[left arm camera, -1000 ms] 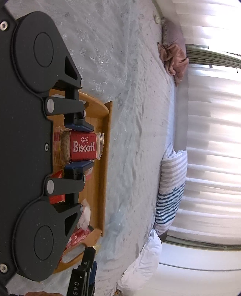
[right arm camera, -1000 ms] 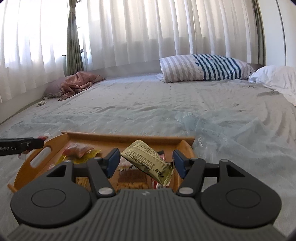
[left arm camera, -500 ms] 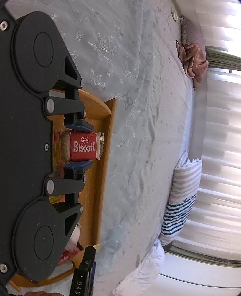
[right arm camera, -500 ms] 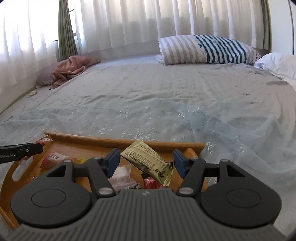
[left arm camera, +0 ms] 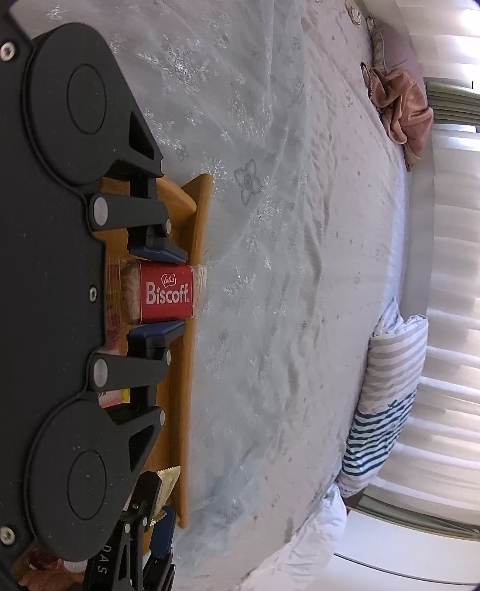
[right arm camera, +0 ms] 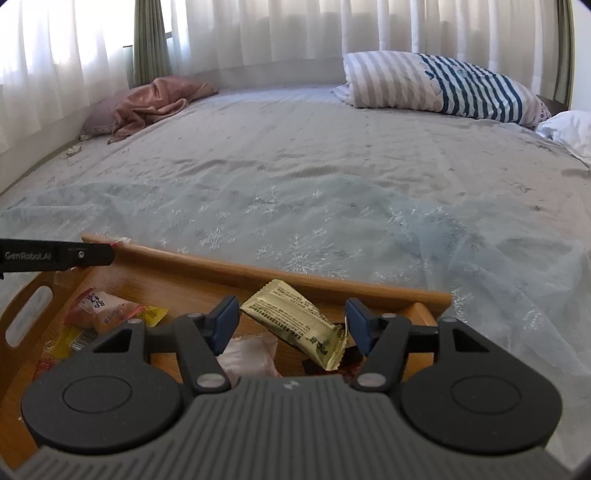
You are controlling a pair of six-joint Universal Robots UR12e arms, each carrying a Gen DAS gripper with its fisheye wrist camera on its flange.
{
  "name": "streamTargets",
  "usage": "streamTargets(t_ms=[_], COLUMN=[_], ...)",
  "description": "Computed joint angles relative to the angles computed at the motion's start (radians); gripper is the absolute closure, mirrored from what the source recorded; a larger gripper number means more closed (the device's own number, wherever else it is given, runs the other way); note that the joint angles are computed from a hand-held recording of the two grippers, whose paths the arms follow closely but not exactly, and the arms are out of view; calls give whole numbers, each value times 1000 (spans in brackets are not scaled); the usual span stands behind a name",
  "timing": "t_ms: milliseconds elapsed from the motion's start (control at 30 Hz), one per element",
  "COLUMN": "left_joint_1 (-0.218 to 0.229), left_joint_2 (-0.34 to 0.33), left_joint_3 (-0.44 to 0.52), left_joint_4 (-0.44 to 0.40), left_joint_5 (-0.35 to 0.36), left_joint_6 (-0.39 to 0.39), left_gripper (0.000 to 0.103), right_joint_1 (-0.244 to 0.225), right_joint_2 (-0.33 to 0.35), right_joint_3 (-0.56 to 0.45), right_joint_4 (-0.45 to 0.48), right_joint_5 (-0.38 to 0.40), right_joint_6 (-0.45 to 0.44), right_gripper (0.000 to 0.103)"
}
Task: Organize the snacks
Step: 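Lower both packets onto the tray and open both tools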
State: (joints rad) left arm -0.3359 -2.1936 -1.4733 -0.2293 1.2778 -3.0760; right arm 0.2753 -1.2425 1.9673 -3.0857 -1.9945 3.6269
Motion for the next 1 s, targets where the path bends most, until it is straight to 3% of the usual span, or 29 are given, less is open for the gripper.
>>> streamTargets(t_ms=[433,567,600,767,900,1000], left_joint_1=[-8,-10,-11,-9,-7,-3], left_joint_2=[-22,-22,-21,-11,10,31], left_joint_3=[26,21,19,2,-29,-58], left_joint_4=[-46,-42,-38,-20,13,43], left_joint_5=[14,24,31,35,53,54], left_joint_6=[20,28,31,15,15,30], left_gripper=[71,69,64,49,22,17], right_joint_1=[-7,-8,-7,2,14,27], right_joint_2=[13,19,20,19,13,5], right_joint_3=[-1,2,3,13,28,34], right_joint_4=[-8,-31,-38,-74,-120,-132], right_joint_5=[23,27,24,6,-10,-30], right_joint_6=[-11,-23,-23,-14,-23,-31], right_gripper=[36,30,24,14,12,9])
